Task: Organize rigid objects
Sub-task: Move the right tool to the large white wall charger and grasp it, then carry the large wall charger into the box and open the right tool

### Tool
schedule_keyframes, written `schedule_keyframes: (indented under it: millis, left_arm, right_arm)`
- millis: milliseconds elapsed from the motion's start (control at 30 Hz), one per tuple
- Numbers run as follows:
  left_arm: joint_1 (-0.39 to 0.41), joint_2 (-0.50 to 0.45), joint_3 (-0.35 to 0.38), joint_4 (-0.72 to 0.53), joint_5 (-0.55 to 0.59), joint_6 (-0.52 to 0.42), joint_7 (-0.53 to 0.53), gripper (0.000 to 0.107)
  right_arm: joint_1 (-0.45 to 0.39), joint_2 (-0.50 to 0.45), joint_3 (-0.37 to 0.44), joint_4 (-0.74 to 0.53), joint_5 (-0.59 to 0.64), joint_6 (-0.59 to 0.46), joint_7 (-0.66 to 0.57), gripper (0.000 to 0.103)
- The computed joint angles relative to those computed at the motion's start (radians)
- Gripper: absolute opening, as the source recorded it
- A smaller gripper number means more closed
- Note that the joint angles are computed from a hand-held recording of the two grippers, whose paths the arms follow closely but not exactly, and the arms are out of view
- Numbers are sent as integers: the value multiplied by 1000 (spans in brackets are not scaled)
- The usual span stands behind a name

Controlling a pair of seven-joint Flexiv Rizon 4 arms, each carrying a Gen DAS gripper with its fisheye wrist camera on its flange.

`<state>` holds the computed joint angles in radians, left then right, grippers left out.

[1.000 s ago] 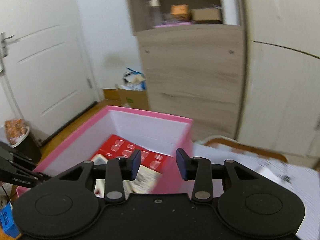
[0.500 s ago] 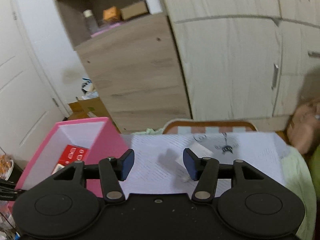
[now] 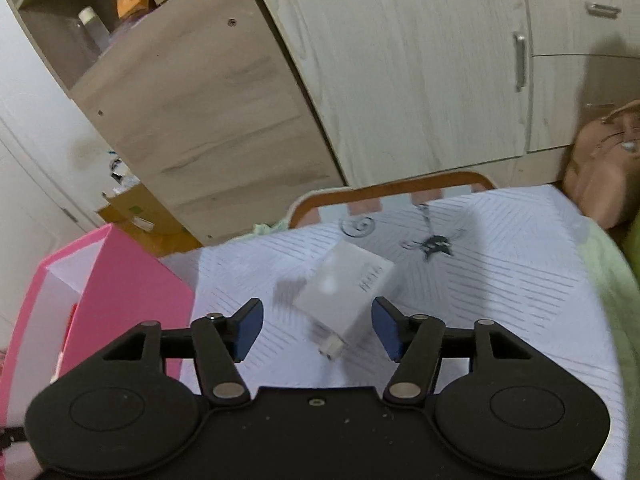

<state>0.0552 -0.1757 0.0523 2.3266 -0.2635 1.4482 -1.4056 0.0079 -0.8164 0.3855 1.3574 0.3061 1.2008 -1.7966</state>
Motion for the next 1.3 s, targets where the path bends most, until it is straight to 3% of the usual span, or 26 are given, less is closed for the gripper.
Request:
schedule_keyframes:
  millis: [133,400,433,500,533,700,833,967,1300]
  left_arm:
    - [7,1,-11,5,-17,0,12,11]
    - [15,7,-22,12,-56,-3,43,11]
    - [13,7,-18,12,-52,-3,43,11]
    - [11,6,-14,9,-49,-4,44,11]
    - [8,6,-10,9,-42,-6,40,11]
    - [5,4,-7,8,-37,-2,33,11]
    - [11,7,-20,18,-57,13,40,11]
    - [15,10,-27,27,-79,21,60,11]
    - [8,10,-14,19,-57,12,46,11]
  right_arm:
    - [96,-22,-106,30,-78,108,87,71]
    - [88,-87,-62,58,-190,304,84,75]
    - [86,-87,-61,73,-210,323,75,75]
    - [110,-73,-106,115,-254,370,76,63]
    - [101,-68,-98,129,-272,374,71,62]
    - [-60,-62,107,167,-353,287,-47,62]
    - [-47,-57,93,192,-354,332,-55,62]
    - [-51,-39,94,241,-362,381,-32,55]
    - [-223,-23,282,384,-478,577,-23,55]
